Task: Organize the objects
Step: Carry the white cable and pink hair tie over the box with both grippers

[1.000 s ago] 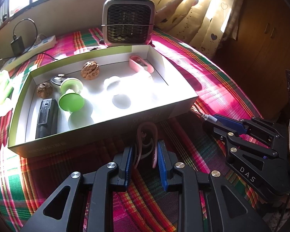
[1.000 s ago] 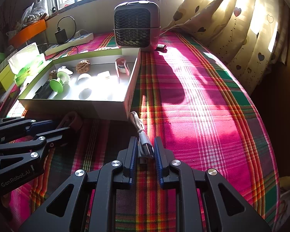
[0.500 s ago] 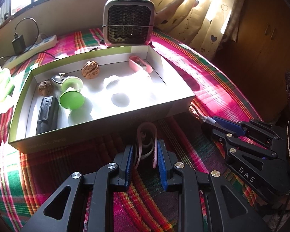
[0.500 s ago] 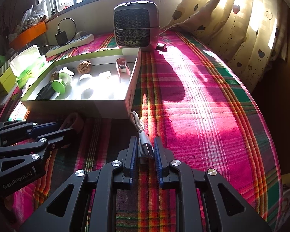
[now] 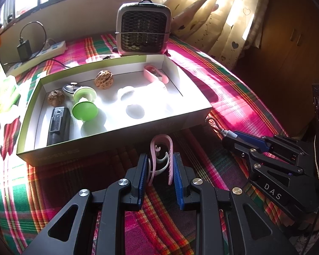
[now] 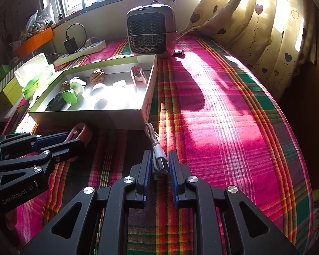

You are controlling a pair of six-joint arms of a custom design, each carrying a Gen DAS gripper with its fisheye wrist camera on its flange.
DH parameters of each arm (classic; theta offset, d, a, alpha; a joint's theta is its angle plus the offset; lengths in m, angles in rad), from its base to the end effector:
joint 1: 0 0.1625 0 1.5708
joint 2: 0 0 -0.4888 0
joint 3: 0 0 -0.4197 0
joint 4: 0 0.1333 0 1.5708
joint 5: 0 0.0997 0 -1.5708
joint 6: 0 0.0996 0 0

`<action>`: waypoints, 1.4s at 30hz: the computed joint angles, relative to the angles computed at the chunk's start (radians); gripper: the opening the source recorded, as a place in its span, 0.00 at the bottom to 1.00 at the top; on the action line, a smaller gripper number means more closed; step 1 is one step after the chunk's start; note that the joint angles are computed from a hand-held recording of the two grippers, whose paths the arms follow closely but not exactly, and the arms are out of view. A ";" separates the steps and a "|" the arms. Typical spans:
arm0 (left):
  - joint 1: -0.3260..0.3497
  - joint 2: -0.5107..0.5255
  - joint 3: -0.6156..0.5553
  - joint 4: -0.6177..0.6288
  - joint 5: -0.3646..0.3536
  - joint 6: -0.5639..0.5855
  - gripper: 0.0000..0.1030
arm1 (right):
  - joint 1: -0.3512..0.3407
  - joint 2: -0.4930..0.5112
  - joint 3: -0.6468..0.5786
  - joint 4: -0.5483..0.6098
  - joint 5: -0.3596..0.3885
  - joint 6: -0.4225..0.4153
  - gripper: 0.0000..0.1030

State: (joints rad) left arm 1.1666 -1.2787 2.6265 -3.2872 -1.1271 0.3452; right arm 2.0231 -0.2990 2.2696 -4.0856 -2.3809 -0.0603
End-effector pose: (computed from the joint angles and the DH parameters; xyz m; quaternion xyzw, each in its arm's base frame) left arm 0.0207 -0.3993 0.1733 0.3135 0.9072 -0.1851 0.2109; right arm 0.2406 -0.3552 -0.0872 0.1220 -0.8832 0.3162 0.3242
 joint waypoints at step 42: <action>0.005 -0.076 -0.049 0.054 0.010 -0.024 0.20 | 0.037 -0.077 -0.067 0.060 0.086 -0.089 0.17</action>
State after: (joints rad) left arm 1.1715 -1.3543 2.5772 -3.2336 -1.1171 0.3207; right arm 2.0598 -0.3756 2.2029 -4.0256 -2.2948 -0.1489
